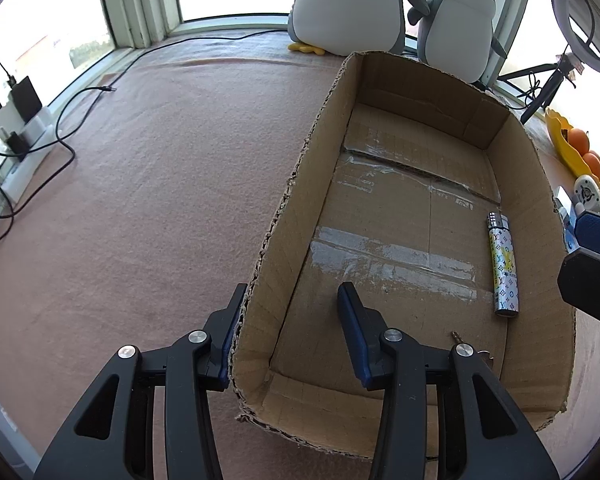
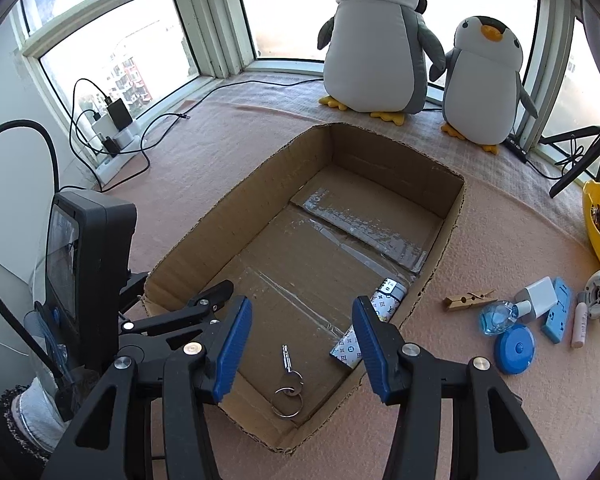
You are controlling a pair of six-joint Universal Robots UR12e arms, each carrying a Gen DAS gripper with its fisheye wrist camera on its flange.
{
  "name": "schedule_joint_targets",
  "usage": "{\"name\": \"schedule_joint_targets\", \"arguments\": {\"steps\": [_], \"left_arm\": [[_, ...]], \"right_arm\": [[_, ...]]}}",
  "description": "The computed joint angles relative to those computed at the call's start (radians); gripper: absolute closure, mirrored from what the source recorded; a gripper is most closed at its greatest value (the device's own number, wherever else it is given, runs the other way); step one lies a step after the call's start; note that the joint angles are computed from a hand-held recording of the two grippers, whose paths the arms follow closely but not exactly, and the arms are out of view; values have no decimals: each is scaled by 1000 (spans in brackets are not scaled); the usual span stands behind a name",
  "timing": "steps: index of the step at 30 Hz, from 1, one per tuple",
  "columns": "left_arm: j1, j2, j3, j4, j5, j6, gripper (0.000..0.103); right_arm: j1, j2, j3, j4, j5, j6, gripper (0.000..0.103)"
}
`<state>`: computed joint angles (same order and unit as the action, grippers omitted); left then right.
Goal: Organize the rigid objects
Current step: 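Move the right tool to the black cylinder and grasp it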
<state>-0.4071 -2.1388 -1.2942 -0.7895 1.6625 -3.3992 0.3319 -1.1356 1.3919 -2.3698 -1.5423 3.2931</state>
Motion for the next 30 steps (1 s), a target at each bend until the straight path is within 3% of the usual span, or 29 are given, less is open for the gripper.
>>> {"name": "schedule_joint_targets", "arguments": {"steps": [11,19,30], "left_arm": [[-7,-5,10,-8,23,13,60],[-12,-8,14,-14,40,18,60],[-14,-9,16,-15,43,18,60]], "right_arm": [[9,-39,31,-38,-105,-6,55],[0,-63,59,-67,-126,-8,55],[-84,-131,174,-82,-18,26,55]]}}
